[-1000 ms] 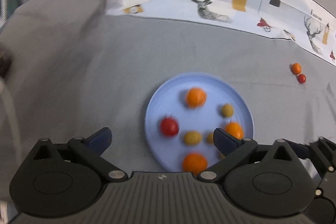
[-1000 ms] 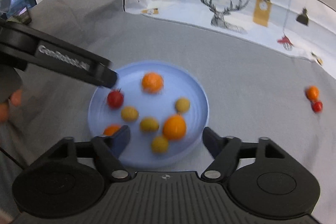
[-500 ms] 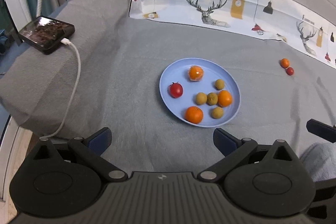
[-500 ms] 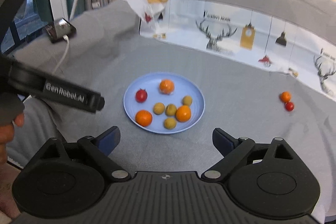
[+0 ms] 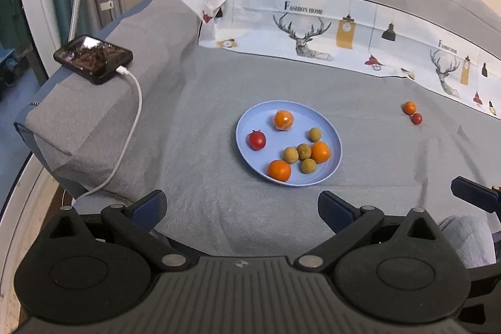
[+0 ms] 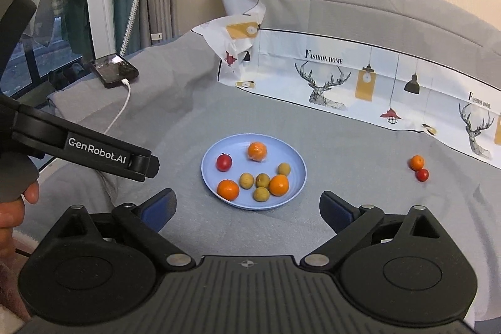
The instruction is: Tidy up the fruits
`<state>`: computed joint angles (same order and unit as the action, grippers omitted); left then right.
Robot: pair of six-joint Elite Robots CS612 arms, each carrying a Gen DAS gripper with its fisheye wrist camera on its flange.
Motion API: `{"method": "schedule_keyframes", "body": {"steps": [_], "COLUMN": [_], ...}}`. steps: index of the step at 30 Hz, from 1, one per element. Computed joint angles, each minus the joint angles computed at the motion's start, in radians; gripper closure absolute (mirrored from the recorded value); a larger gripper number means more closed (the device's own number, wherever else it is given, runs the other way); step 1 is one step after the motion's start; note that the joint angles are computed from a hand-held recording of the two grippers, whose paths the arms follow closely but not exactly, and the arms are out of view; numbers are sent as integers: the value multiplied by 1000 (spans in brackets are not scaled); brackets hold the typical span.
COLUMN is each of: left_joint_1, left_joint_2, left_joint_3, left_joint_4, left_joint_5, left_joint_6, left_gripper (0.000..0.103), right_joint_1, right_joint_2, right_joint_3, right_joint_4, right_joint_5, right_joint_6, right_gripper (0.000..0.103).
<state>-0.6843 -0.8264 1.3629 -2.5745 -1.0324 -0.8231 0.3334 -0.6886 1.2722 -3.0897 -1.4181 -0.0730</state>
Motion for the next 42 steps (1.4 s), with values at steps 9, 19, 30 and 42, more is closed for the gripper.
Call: {"method": "schedule_keyframes", "body": {"steps": [9, 19, 30, 42], "left_joint_1": [-4, 2, 5, 10], "left_joint_2": [-9, -12, -9, -5], "left_joint_3": [16, 25, 25, 19], "left_joint_4": [-16, -23, -17, -5], "left_joint_5": [4, -13, -32, -46], "left_joint_6": [-7, -24, -36, -41], "left_gripper": [0, 0, 0, 0], "right_joint_1": [0, 2, 2, 0], "right_joint_2": [-12, -10, -6, -1], "right_joint_3": [24, 19, 11, 6], "right_joint_4": [-28, -17, 5, 18], "right_joint_5": [-9, -4, -4, 1], "right_joint_6": [15, 0, -3, 0], "right_gripper": [5, 5, 5, 5]}}
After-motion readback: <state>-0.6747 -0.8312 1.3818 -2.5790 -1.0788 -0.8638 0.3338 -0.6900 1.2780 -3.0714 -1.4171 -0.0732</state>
